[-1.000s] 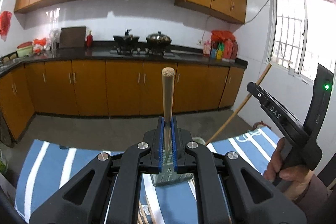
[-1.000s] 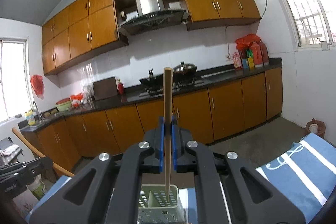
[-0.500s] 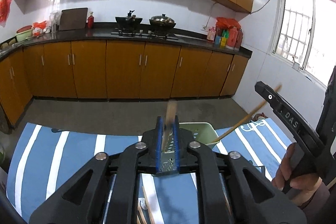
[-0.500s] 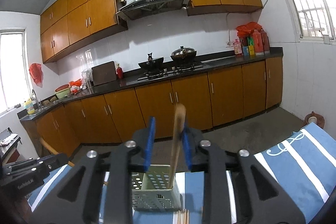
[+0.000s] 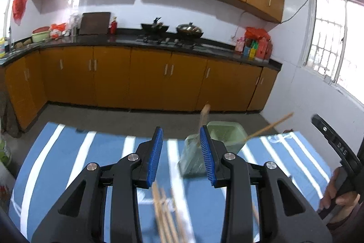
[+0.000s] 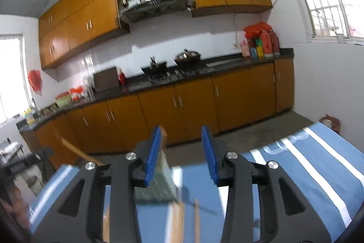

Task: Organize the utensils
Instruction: 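Grasp another wooden chopstick with the right gripper while the left gripper grasps one too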

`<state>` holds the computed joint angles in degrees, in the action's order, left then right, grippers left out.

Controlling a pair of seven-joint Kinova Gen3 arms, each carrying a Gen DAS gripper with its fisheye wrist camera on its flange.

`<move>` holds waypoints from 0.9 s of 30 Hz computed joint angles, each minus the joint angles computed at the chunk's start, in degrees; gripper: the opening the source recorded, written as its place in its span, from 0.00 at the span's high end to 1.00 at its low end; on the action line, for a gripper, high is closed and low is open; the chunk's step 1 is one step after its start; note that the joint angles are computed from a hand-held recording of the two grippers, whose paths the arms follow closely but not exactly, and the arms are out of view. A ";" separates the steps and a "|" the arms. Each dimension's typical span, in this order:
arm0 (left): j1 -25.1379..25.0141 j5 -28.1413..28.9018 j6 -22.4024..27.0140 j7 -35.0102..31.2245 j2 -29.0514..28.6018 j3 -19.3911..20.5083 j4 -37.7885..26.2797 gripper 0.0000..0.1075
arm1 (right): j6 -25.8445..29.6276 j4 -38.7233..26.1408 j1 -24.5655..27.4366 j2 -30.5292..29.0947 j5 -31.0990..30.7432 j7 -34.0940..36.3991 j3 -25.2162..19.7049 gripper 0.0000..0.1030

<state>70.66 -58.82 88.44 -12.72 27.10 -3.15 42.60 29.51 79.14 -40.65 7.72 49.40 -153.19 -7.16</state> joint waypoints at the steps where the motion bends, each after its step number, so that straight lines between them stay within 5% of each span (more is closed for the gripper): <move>1: 0.61 0.54 0.98 1.55 -0.52 0.05 2.08 0.67 | 1.12 1.06 0.95 -0.34 -1.10 1.00 -1.07 0.63; 10: -1.49 8.16 2.87 11.75 -2.95 6.56 16.12 0.67 | 10.91 7.32 19.90 2.63 -21.77 19.38 -21.88 0.65; 14: -2.92 11.02 0.45 16.41 -3.83 8.99 20.58 0.67 | 13.82 7.25 13.73 4.25 -29.30 25.66 -15.65 0.68; 19: -3.41 11.82 -1.56 18.61 -3.72 10.43 22.06 0.67 | 14.77 7.35 1.59 5.31 -29.56 25.42 -3.41 0.70; 23: -3.96 12.63 -3.24 18.74 -3.57 10.75 22.73 0.67 | 15.74 7.48 -1.43 5.41 -25.54 23.04 -1.21 0.90; 27: -4.29 13.59 -4.57 18.60 -3.12 10.79 23.06 0.67 | 17.93 6.08 -1.28 5.72 -23.75 19.72 -0.01 0.92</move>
<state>66.37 -45.23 83.87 5.88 23.98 7.64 65.66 47.45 85.21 -41.93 13.44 25.65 -133.47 -7.17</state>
